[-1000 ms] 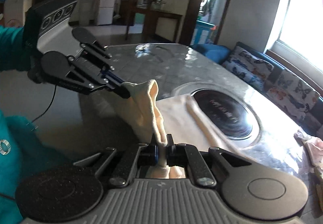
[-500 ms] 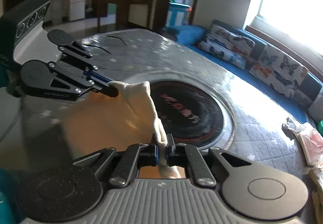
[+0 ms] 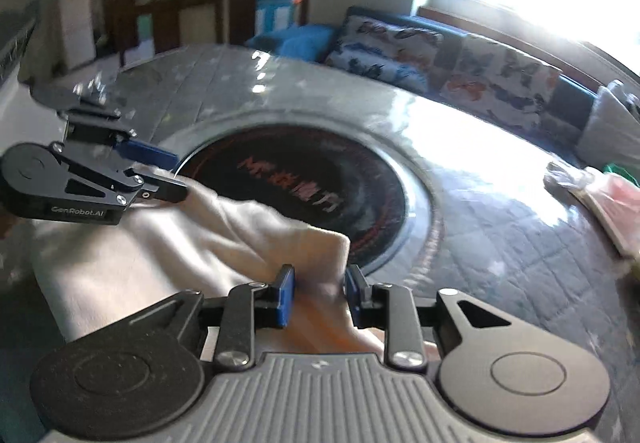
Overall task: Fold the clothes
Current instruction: 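Lower the folded shirt onto itself and open both grippers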
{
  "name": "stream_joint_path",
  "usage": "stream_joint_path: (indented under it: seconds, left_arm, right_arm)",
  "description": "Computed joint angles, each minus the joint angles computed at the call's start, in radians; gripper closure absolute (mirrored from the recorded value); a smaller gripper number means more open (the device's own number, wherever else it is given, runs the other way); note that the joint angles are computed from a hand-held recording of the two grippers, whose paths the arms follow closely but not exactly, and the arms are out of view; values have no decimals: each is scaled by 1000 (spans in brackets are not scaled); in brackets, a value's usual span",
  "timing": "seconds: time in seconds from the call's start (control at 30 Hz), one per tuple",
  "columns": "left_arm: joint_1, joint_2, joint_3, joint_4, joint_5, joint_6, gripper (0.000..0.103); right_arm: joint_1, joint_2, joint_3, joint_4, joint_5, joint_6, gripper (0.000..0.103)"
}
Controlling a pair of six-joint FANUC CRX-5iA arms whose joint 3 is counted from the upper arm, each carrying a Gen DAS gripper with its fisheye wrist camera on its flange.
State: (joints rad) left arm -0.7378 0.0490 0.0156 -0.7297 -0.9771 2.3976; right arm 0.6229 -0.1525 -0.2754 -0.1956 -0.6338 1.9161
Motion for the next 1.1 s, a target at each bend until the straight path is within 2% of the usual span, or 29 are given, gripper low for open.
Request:
stream_joint_path:
  seconds: [0.07,0.2,0.37,0.43,0.6,0.77,0.93,1.1]
  left_arm:
    - [-10,-3,7,-29,-36,49,65]
    - [-41,-41,-11,-66,-48,119,65]
    - [-109,-73,-25,-64,-22,125,64]
    - [-119,-78,-38,-32,13,117,64]
    - [-126,-41,-32,15,11,111,64]
    - [-119,-44,-50,38,12,119,64]
    - [-107,-65,-59,45,34,109,63]
    - [-50,-45,-38,95,61,63,63]
  right_arm:
    - [-19,-20,-7,-14,-12,-10,78]
    - [-63,-54,-19,-39,-56,-31,78]
    - [-85,-74,-51,-21,-52,-84,78]
    - [-76,-78,-66,6,-31,-138,78]
    - [-72,-79,-74,-25,1,-102,79]
    - [-53,-58,-101,62,38,-179,83]
    - [-23,-85,-127,132,77,-245,82]
    - [-17,-55,-46,-26,10,-71,82]
